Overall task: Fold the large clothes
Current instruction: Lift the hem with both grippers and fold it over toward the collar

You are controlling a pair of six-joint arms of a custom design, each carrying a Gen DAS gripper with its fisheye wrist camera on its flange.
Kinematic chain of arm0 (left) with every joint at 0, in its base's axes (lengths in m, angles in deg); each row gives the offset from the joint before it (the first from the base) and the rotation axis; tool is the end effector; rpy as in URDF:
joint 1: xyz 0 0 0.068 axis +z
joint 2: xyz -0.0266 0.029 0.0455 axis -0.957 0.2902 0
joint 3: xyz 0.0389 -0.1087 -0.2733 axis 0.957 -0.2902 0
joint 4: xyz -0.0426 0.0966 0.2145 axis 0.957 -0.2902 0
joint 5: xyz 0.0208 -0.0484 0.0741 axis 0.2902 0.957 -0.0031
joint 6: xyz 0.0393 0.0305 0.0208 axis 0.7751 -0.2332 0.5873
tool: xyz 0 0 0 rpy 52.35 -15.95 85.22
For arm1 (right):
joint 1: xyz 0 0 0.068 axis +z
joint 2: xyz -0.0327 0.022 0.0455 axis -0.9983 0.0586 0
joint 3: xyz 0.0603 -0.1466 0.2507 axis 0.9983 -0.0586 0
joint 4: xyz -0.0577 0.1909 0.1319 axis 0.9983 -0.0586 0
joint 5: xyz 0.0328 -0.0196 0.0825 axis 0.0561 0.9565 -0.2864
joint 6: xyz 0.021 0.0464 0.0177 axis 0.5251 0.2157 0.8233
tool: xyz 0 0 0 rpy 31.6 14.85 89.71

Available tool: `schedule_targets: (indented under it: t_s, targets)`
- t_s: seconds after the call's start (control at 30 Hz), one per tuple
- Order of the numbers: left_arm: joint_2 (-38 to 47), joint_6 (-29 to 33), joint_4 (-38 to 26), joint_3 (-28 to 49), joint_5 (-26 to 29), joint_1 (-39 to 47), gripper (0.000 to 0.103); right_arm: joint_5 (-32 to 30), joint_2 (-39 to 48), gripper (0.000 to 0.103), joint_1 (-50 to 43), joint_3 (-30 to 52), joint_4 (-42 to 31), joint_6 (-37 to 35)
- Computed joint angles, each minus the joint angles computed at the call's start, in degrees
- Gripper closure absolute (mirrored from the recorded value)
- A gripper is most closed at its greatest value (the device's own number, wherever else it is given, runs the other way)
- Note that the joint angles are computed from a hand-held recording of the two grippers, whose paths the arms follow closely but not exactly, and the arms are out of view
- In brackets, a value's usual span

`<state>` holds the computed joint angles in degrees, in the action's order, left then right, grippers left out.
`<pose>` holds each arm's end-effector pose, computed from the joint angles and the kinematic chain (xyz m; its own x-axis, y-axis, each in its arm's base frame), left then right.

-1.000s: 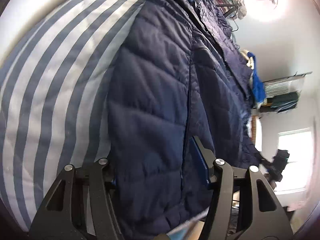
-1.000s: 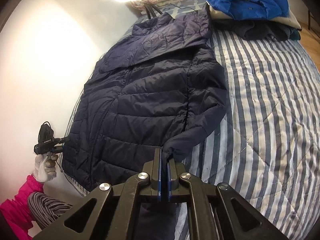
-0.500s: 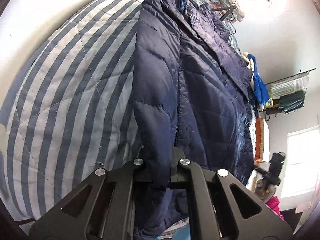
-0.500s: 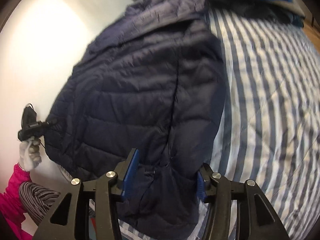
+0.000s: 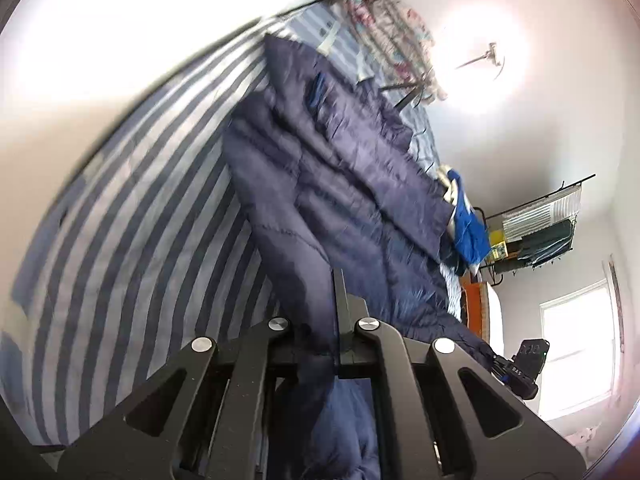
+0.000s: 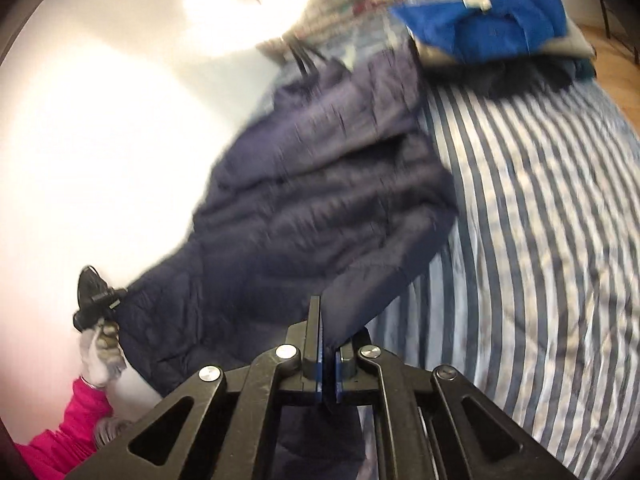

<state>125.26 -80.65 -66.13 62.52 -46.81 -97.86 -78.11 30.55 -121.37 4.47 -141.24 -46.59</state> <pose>0.1458 -0.0721 0.3052 -0.7198 -0.6200 -0.3124 -0.2511 0.6520 -0.7154 0.2153 -0.1174 0.3403 -0.8908 0.0538 -0.4513 -0.2484 0.7739 0.5826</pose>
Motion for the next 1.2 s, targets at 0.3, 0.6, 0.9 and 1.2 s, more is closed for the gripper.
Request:
schedule_targets:
  t_s: [0.3,0.6,0.9,1.2]
  targets:
    - [12.78,8.79,0.3,13.23,2.08,7.83,0.1,2.29,3.0,0.102,8.12,10.31,11.59,15.83]
    - [27.66,13.64,2.97,25.14,3.3,13.41,0.1,5.73,12.32,0.102,14.81,22.38,18.71,26.17]
    - [41.52,15.0,6.1,32.83,3.41,17.4,0.1,13.57,26.09,0.102,20.62,34.56,25.43,35.21]
    - [53.38,16.88,7.96,39.41,1.47,18.07,0.1,20.2,39.58,0.102,24.7,46.95,27.78,39.99]
